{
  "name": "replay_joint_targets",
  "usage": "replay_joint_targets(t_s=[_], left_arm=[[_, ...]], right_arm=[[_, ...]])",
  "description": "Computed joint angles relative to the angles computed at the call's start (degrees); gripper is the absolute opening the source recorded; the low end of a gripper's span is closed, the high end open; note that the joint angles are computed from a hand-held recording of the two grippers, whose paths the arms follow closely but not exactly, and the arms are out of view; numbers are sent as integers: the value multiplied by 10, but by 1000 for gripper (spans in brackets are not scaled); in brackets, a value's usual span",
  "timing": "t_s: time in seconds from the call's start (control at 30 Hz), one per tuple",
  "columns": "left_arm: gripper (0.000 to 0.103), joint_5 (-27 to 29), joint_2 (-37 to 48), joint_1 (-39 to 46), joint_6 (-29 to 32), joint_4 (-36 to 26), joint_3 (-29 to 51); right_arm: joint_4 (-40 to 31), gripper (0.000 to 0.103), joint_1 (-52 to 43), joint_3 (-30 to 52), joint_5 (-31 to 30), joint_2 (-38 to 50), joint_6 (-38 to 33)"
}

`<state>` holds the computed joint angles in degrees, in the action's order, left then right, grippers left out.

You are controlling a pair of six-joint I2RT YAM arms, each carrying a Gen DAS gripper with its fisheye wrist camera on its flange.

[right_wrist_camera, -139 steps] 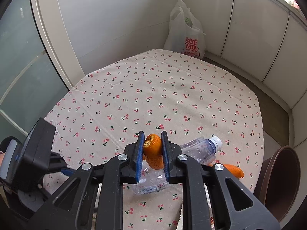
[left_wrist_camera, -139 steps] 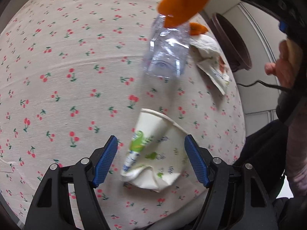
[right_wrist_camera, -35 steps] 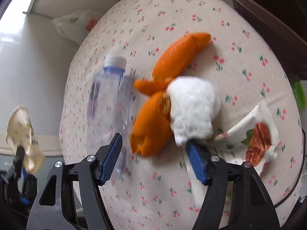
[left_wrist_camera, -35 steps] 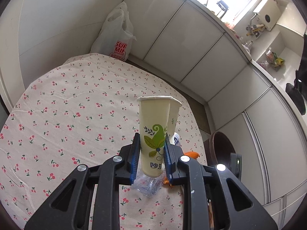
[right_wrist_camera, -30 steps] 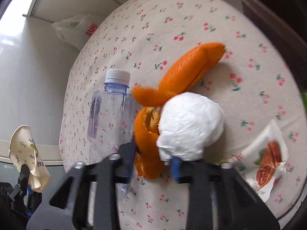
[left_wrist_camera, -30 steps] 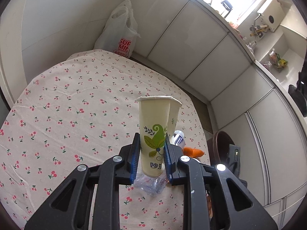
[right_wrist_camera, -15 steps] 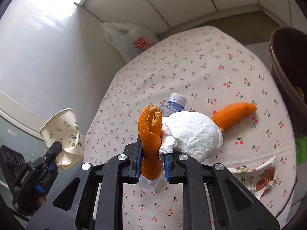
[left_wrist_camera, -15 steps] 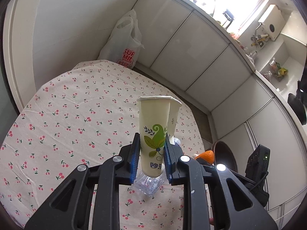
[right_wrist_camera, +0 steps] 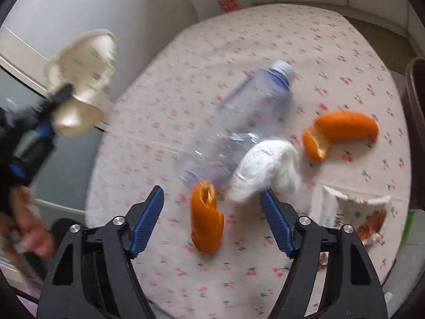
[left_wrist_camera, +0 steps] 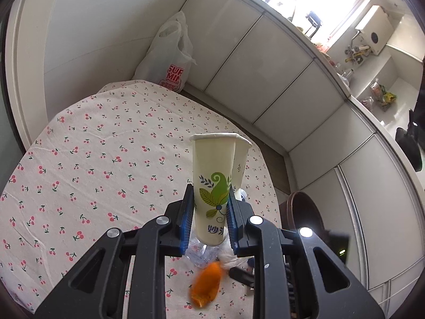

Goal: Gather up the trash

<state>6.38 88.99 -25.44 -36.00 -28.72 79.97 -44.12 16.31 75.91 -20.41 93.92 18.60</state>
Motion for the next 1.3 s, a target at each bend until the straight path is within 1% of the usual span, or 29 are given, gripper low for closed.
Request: replay_joint_targets(t_s=[0.1,0.23,0.33,0.4,0.47,0.53,0.57,0.6,0.67,0.83,1.0,1.17,1.3], left_arm=[[23,4,-4,3,2,0,-4],[23,11,-6,7,3,3,-13],[23,13,-9,10,2,5,-19],[23,12,-13,12,2,5,-23],[23,11,-15,14,2,4,-25],[23,6,-20,13,0,2,-27],[23,3,-22,15,2,0,-28],[23,1,-24,17,3,-1,-29],[23,-3,-30,20,4,0,-34],[23,0,-36,29,-3,2,-40],[23,-16,-30,16,3,-11,-7],[23,-35,-1,-10,6,-25,54],[23,-51,43,-41,12,-39,128]], right_arm=[[-3,63,-2,-20,-15,-9,5],[-7,63,10,-38,-11,-20,18],[9,63,17,-52,-16,-5,55],[24,63,30,-49,1,13,78],[38,52,50,-42,19,26,78],[24,26,74,-21,55,41,62],[21,24,86,-16,71,48,55],[22,20,90,-15,75,53,55],[27,15,88,-16,73,51,51],[49,14,65,-26,49,10,48],[64,14,49,-3,64,-46,46],[52,14,0,44,73,-90,17],[42,14,-52,80,68,-109,-5]])
